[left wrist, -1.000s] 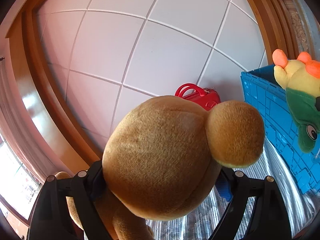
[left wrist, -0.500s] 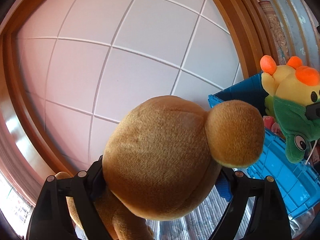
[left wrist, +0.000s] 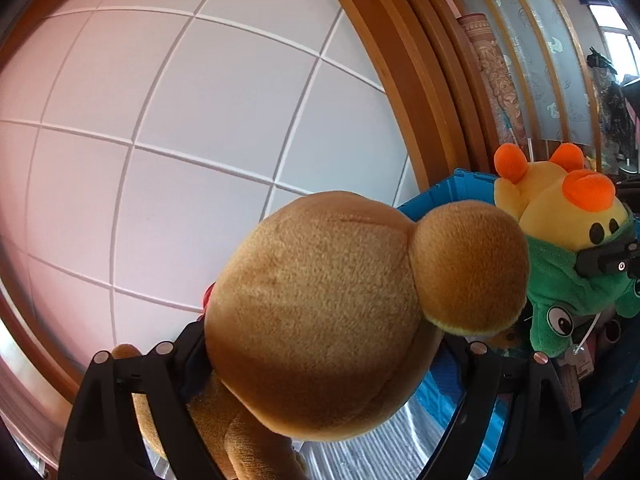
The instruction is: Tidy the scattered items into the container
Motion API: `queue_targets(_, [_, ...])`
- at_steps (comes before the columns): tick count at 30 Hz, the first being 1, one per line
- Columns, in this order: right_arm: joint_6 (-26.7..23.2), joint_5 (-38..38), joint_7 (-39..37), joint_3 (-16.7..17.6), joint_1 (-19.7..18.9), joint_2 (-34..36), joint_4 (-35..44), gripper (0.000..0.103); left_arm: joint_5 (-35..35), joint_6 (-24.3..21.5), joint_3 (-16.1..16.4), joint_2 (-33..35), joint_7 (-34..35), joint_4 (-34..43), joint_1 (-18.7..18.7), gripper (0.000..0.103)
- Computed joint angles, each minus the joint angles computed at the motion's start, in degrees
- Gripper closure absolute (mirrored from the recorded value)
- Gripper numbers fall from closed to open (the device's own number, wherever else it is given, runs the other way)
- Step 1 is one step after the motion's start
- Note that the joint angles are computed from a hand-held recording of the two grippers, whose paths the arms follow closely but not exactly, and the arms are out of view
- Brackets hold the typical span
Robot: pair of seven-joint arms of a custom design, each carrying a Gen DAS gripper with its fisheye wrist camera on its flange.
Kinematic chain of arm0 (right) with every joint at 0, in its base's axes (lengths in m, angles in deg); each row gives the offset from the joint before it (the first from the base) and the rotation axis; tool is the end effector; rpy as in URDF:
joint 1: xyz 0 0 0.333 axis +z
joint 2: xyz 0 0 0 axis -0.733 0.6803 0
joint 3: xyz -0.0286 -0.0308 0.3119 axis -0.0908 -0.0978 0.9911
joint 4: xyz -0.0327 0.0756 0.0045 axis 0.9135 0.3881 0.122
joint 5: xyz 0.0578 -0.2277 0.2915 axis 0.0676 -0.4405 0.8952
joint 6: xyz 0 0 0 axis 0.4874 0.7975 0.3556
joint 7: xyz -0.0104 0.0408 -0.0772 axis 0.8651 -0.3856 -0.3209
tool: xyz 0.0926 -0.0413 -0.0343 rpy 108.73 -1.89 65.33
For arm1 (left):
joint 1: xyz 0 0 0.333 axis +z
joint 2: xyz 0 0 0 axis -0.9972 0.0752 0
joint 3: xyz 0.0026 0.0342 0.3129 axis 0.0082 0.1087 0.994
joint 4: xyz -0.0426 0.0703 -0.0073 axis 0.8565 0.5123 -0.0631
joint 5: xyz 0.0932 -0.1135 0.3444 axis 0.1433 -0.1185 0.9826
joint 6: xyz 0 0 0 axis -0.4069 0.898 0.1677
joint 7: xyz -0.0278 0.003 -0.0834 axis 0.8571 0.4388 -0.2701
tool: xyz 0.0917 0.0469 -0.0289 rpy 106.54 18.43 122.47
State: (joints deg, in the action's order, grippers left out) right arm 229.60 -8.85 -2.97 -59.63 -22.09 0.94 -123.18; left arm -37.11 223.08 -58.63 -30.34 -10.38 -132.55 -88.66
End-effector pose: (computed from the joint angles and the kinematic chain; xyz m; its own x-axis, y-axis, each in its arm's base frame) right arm 0.4713 0.2908 0.7072 0.6922 -0.7031 -0.1632 -0.5174 -0.3257 -0.7914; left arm 0.3973 -0.2523 0.6939 -0.0319 -0.9217 -0.3866 -0.4124 0.3645 -0.8349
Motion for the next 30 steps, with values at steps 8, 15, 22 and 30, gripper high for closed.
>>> queue_targets(8, [-1.38, -1.09, 2.60, -1.95, -3.27, 1.53, 1.04, 0.023, 5.10, 1.14, -0.95, 13.45, 0.75, 12.91, -2.96, 0.015])
queue_targets(15, [-2.28, -1.44, 4.45, -2.28, -5.56, 4.45, 4.21, 0.022, 4.07, -1.20, 1.47, 25.39, 5.12, 25.44, -9.11, 0.015])
queue_targets(22, [-3.15, -2.01, 4.78, -1.90, -7.20, 8.66, 8.36, 0.022, 0.15, -3.67, 5.27, 34.06, 10.68, 35.66, -14.31, 0.015])
queue_targets(30, [-4.60, -2.82, 4.15, -1.25, -9.02, 13.89, 13.99, 0.022, -6.01, -6.03, 10.10, 43.77, 17.21, 49.71, -18.77, 0.015])
